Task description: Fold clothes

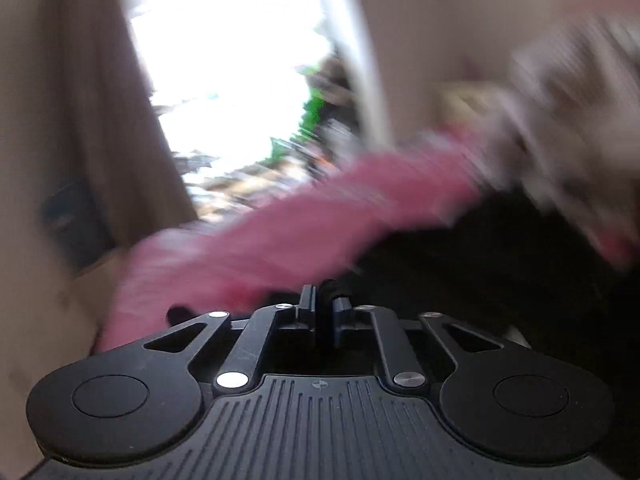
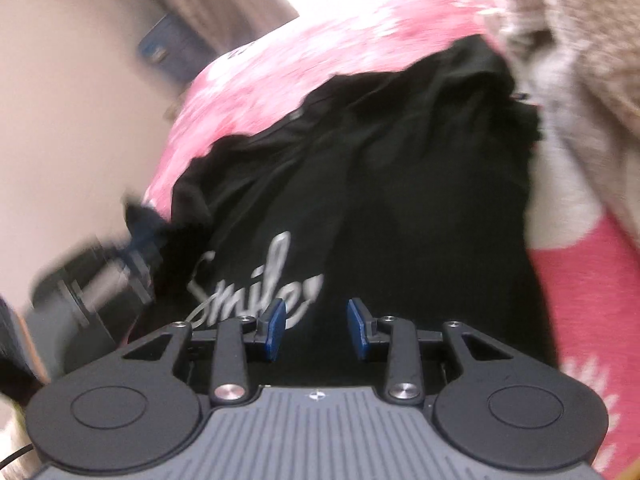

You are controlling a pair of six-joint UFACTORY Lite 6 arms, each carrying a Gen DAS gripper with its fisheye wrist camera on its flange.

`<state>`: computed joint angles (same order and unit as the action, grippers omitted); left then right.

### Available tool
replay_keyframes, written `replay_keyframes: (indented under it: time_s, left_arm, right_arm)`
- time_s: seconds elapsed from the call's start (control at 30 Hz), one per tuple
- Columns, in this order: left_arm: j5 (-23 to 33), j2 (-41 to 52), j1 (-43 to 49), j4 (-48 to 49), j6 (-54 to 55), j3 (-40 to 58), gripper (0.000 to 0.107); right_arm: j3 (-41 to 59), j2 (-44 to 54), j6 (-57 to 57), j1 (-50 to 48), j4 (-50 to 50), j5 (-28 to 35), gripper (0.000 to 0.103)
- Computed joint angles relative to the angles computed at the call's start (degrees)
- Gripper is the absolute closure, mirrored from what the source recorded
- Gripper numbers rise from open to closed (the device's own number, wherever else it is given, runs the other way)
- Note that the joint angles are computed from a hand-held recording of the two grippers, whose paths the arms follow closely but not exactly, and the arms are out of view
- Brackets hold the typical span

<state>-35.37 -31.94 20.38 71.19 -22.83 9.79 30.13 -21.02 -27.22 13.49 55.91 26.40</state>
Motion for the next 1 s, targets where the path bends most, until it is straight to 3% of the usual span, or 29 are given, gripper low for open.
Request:
replay_keyframes:
  time_s: [0.07,0.17,0.3,0.4,0.43,0.5,0.63,0.7,0.83,1.0]
  left_arm:
    - [3.3,-1.9,-4.5,-3.2,5.0,-3.9,0.087]
    - [2.1,-7.1,-2.0,5.0,-1.5,-7.2,0.077]
    - [-8.7,-10.1,12.6,22.4,-13.6,-6.2,0.073]
    - [-18.0,-5.7,25.0,30.2,-13.8,-2.8,0.072]
    - [-18.7,-3.9,26.4,29.7,-12.4,-1.9,0.072]
    - [-18.4,-2.0,28.6,28.3,-9.1,-1.1,0.072]
    - [-13.0,6.7,24.9,19.8,0.3,3.0,0.072]
    - [-12.7,11.5,23.4,16.4,6.0,5.7,0.071]
    - [-12.0,21.6,19.2,11.0,13.9,12.6,0.067]
    - [-11.2,35.4,16.0,20.2,-3.5,28.8,0.059]
  right_arm:
    - [-0.3,0.2,-1.9,-2.3,0.7,0.3,0.063]
    - [1.3,2.8,-5.5,-3.2,2.3,0.0,0.063]
    - [8.6,9.5,-8.9,1.2,3.0,-2.2,0.063]
    - [17.0,16.6,-9.4,6.2,2.0,-3.5,0.063]
    - [20.1,19.4,-7.9,7.6,0.9,-3.5,0.062]
    - [26.1,25.1,-3.6,9.7,-2.0,-2.5,0.062]
    - [34.3,33.1,3.6,13.3,-8.3,-0.7,0.062]
    - [37.0,35.2,9.4,16.0,-16.4,-1.8,0.062]
    - [38.8,36.9,13.7,17.7,-21.1,-0.9,0.062]
    - [38.4,37.9,15.6,16.8,-20.4,0.4,0.062]
